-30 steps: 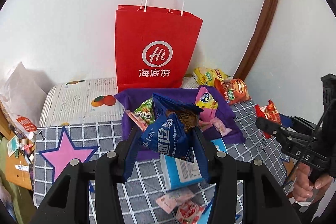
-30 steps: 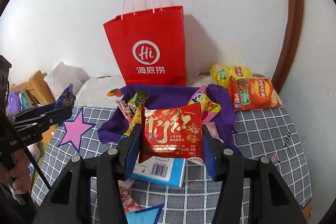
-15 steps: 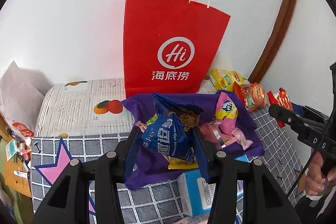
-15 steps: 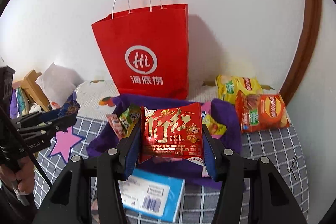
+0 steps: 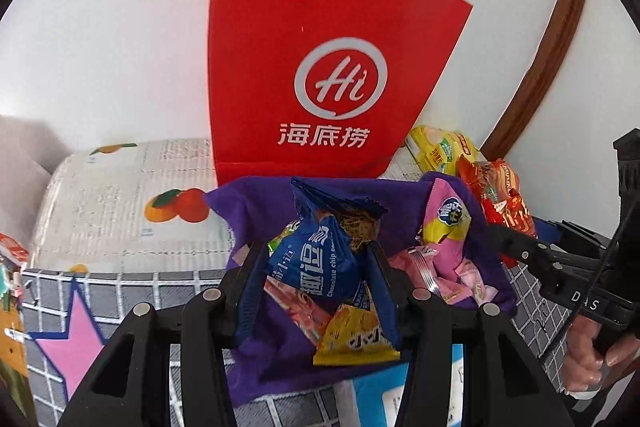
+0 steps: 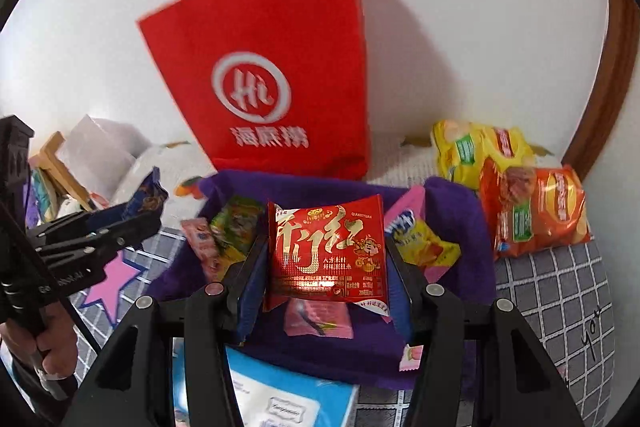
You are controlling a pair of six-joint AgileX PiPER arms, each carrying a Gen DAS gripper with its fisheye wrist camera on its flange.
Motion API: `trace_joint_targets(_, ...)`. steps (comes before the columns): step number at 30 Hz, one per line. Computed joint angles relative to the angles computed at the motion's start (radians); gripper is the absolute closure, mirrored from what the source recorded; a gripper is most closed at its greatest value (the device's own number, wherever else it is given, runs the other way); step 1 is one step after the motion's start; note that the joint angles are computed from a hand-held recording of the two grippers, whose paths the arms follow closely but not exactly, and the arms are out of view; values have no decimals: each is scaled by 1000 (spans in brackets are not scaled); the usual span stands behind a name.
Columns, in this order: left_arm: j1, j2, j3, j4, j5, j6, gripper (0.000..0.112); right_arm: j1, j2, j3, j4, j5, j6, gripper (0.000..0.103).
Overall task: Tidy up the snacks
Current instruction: 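Carry the red packet in the right gripper while the left carries the blue bag over the towel, then open the right gripper to drop the red packet onto the towel while the left holds the blue bag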
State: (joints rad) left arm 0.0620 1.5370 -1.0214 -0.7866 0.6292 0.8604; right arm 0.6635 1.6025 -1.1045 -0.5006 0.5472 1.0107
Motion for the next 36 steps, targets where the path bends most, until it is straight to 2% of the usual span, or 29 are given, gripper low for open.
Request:
trace_joint_targets(4,-28,31,8,54,-56,-30,65,-30,32,-4,39,-7,-53,50)
trace_joint_targets(8,3,47,2,-2,-30,13,65,-46,46,-2,82,-7,-113,49)
trace_joint_targets(14,-8,61,-2,34,-39,-16,65,-63,71,-11,126,5,-161,49)
trace_joint_targets(21,-16,93,-17,61,-28,-55,65,-96,105,-18,250,-13,-261,47)
trace_joint_targets(36,-68,120,-18,166,-67,-156,65,-80,190,-58,244,15,-230,46)
